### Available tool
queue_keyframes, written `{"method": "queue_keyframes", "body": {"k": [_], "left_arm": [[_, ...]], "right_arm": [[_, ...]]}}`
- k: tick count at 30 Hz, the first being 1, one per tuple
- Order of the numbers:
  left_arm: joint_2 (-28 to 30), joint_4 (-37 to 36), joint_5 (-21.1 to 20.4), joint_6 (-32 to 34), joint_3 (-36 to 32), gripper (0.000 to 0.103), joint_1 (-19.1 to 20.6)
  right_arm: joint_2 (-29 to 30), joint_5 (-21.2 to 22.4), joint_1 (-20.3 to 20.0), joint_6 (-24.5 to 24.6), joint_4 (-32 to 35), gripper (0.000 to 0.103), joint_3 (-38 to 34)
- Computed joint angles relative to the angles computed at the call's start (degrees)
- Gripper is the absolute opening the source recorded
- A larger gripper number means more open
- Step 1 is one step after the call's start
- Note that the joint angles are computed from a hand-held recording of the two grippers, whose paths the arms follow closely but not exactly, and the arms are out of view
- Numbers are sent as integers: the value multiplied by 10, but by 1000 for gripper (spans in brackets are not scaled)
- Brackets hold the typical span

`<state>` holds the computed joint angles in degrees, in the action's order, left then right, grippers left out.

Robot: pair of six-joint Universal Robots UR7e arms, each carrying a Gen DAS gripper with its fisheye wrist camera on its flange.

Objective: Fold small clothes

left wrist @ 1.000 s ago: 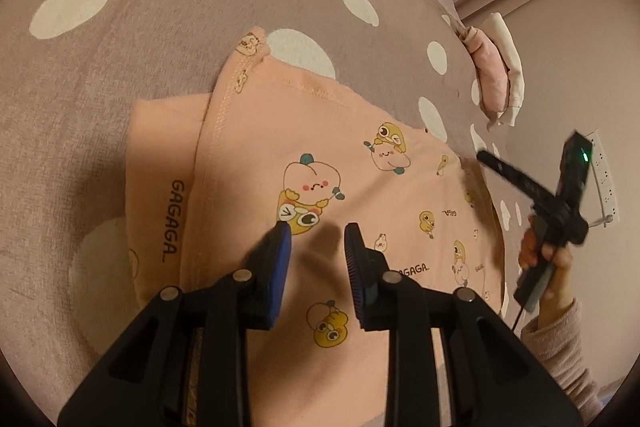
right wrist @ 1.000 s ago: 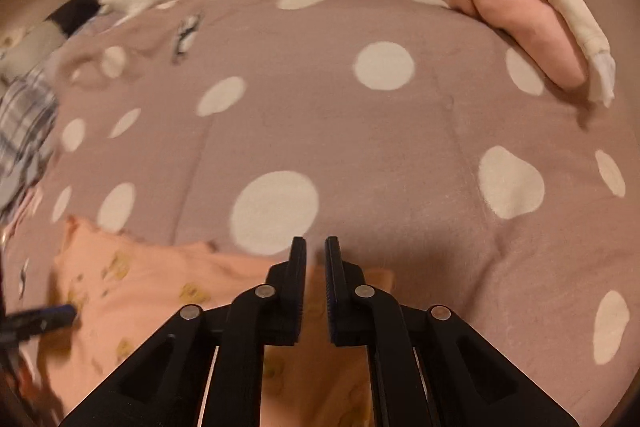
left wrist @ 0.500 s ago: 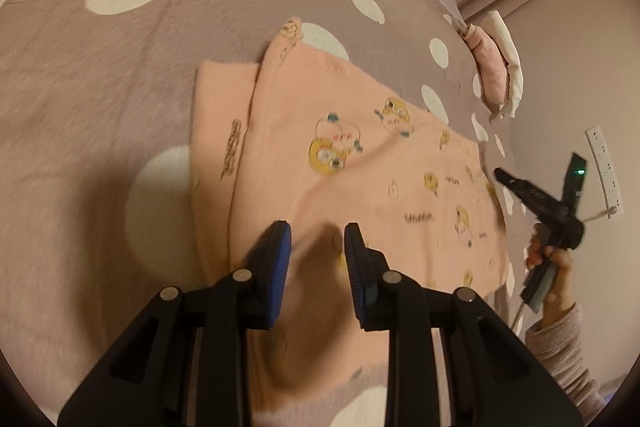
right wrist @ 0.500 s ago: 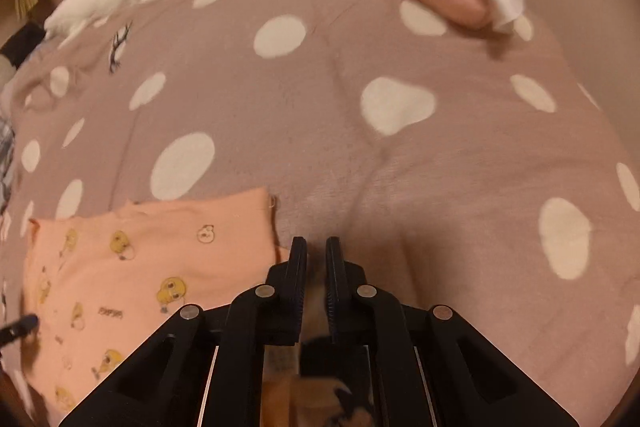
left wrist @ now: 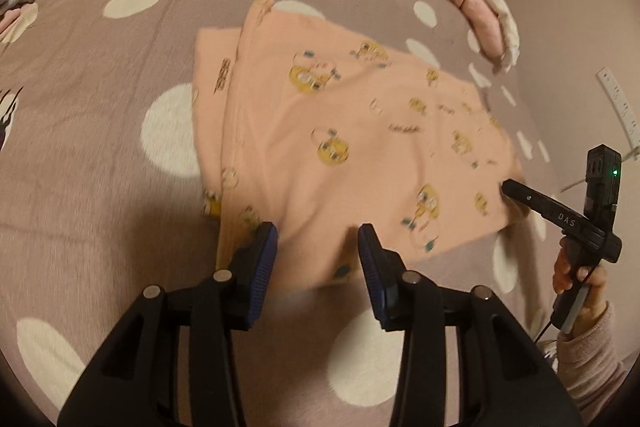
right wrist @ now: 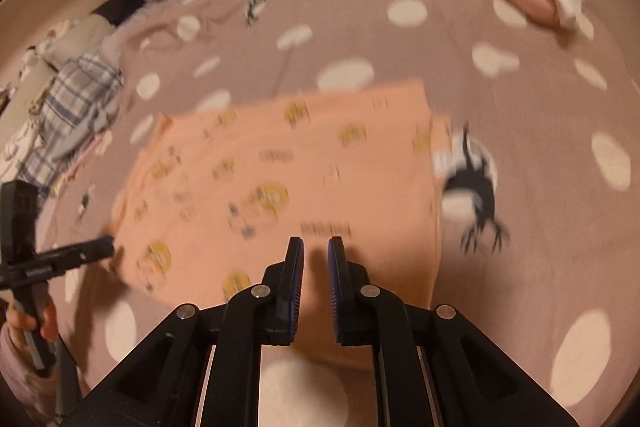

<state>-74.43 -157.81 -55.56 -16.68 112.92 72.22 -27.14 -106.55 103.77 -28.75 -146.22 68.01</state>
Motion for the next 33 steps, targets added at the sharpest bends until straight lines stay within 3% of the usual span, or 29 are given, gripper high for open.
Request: {"method": "queue_keyframes", "body": {"k": [2, 6, 21, 27, 31, 33], "left_arm": [[-2, -3, 5, 0, 7, 41, -2], [-8, 0, 17, -3, 16, 41, -9], [-28, 19, 31, -17, 39, 42, -21], [-43, 52, 64, -34, 53, 42, -30], [-49, 51, 65, -41, 58, 48, -30], [-52, 48, 62, -47, 61, 58, -31]], "right_arm": [[-4, -11, -6, 9, -6, 9, 11], [-19, 24, -19, 43, 3, 9, 22], [-47, -10, -18, 74, -42, 9, 69], [-67, 3, -23, 90, -55, 11, 96], [-84, 20, -25, 99, -71, 27, 121], [-89, 29, -25, 100, -75, 36, 128]]}}
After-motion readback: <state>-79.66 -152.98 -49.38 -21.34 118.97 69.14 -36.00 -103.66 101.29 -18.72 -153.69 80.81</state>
